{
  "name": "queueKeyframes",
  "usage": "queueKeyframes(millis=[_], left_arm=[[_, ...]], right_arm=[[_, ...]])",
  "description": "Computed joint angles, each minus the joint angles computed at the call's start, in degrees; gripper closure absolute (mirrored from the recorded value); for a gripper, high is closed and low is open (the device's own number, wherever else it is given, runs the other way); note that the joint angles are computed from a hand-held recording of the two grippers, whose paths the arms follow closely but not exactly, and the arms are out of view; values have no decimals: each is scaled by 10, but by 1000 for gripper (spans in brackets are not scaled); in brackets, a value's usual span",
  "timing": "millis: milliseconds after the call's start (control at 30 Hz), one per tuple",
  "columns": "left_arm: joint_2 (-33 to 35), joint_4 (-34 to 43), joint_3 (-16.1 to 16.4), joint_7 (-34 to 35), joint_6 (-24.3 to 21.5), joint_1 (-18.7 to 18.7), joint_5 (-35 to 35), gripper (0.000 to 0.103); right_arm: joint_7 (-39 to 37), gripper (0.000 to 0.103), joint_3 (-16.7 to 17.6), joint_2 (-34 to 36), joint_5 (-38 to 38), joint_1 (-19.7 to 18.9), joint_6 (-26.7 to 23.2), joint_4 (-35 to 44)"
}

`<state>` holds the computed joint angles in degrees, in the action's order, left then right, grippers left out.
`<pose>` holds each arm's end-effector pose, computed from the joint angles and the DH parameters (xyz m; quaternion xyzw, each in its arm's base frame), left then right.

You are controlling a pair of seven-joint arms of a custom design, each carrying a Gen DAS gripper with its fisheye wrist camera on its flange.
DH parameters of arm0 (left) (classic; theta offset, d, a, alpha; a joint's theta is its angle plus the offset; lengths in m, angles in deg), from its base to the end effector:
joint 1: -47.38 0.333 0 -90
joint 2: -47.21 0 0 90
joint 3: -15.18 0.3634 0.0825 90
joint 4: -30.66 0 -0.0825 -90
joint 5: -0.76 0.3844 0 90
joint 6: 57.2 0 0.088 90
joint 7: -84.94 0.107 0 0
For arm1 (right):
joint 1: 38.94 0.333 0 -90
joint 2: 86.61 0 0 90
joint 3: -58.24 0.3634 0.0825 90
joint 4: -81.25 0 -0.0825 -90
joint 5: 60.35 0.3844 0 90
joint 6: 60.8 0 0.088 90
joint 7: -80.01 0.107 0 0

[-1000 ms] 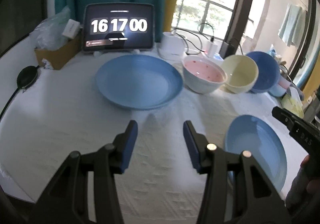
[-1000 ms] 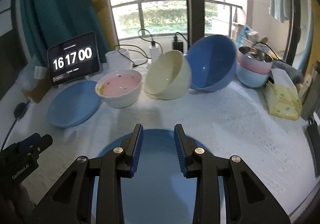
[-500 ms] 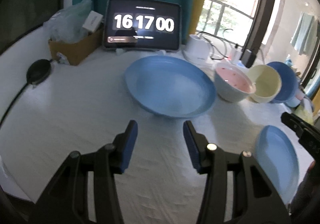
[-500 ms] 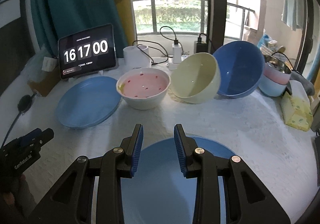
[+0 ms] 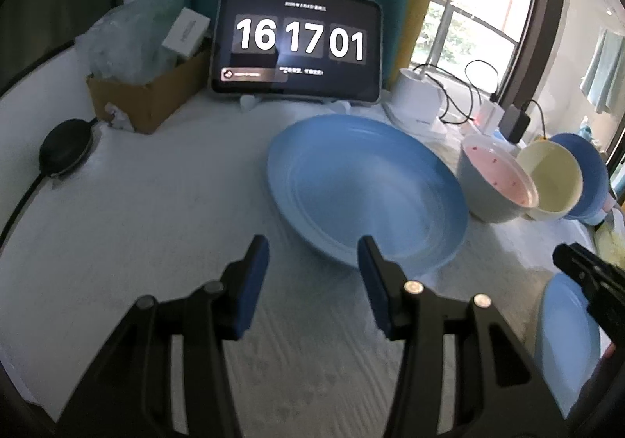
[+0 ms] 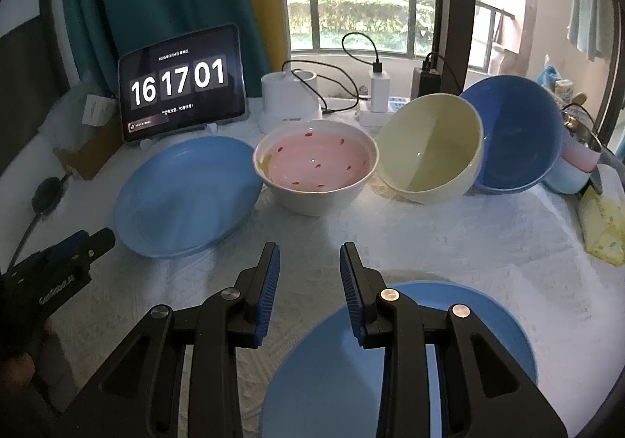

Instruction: Organize plates and bowls

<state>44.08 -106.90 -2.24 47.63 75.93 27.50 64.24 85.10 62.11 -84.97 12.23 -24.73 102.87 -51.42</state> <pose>0.3970 -0.2831 0.3873 -0.8474 0.3641 -0.2232 0.3156 0.5182 0.1144 0.4070 -0.8318 0.4161 -0.1383 0.3404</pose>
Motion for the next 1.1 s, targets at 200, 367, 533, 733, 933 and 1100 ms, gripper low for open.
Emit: queueKeyframes(millis=[200,367,533,733,933,1100], left_arm=[[16,7,12,6,20,12,7,54],[37,21,21,37,25,17,-15,55],[49,21,36,65,67,30,-33,64],[33,4,39,77,89,37,-45,79],[14,-13,26,111,100,33,-71,79],[-6,-31,20,126,121,33,-82,79]], right_arm=[[22,69,5,17,-21,1,12,14],[38,69,10,28,-34,-1,5,23],[67,69,12,36,-61,-3,-4,29],[97,69,15,36,-91,-5,-19,26],[146,69,17,38,-136,0,-52,31],[199,69,22,45,-172,11,-46,34]])
